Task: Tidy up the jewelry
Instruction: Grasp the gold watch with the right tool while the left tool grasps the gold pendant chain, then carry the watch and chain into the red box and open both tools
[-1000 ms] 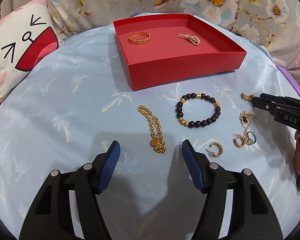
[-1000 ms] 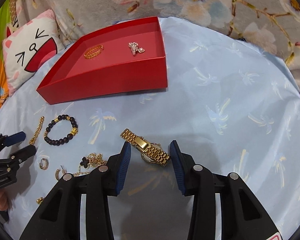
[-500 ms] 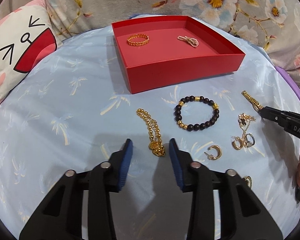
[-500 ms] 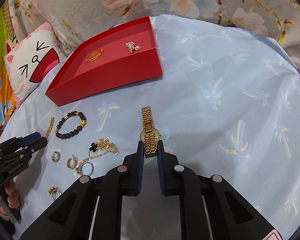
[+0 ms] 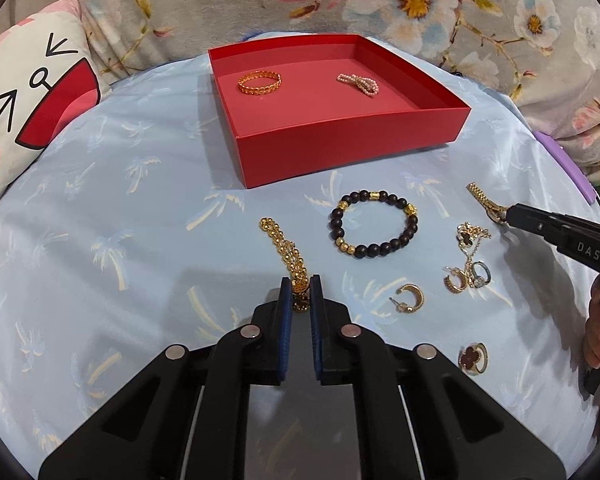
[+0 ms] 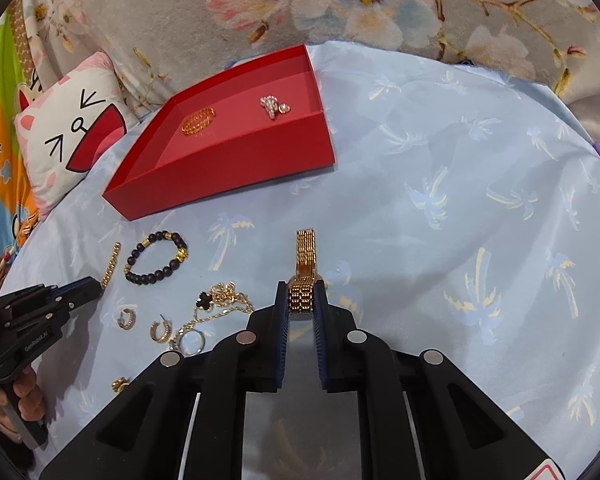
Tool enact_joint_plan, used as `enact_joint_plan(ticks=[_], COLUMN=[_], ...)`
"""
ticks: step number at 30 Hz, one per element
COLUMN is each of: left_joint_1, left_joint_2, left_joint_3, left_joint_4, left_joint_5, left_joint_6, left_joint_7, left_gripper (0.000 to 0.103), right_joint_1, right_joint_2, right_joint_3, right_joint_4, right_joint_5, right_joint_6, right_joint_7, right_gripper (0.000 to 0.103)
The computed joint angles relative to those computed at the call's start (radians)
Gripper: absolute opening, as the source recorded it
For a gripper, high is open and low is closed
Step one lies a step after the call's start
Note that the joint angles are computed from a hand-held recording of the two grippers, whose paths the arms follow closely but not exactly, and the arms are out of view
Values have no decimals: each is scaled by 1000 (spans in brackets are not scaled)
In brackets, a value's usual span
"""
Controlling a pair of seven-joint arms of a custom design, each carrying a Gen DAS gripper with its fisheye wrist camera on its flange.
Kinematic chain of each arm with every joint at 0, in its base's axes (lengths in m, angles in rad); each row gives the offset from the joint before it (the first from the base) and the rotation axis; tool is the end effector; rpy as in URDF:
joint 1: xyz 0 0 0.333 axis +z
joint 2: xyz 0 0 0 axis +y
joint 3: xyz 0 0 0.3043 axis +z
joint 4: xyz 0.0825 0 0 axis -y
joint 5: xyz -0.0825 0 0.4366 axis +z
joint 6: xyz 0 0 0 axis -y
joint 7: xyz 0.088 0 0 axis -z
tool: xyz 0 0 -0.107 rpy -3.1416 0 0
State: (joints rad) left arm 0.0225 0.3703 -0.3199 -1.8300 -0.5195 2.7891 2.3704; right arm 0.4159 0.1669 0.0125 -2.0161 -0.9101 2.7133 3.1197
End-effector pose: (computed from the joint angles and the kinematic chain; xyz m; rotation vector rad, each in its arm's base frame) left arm 0.6969 -0.1711 0.3611 -1.2637 2.4068 -0.9247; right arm 0.5876 0.2990 0.3770 -1.3964 2.0566 -0.6056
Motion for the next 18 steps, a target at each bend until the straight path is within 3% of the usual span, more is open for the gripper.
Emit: enact_joint_plan(ticks=[8, 18], left_joint_1=[41, 14], left_joint_2=[-52, -97], left_joint_3=[-35, -3], left_joint_4=[-19, 39], left_joint_5=[-139, -297], left_joint_6=[-24, -70], left_joint_7=[117, 229], left_gripper=[8, 8], right_joint_1=[-7, -44], right_joint_2=[-54, -113], right_joint_3=[13, 43], right_joint_4=[-12, -9], right_joint_5=[-80, -144], right_joint_6=[9, 19], right_joint_7=[54, 72], right_gripper=[11, 11])
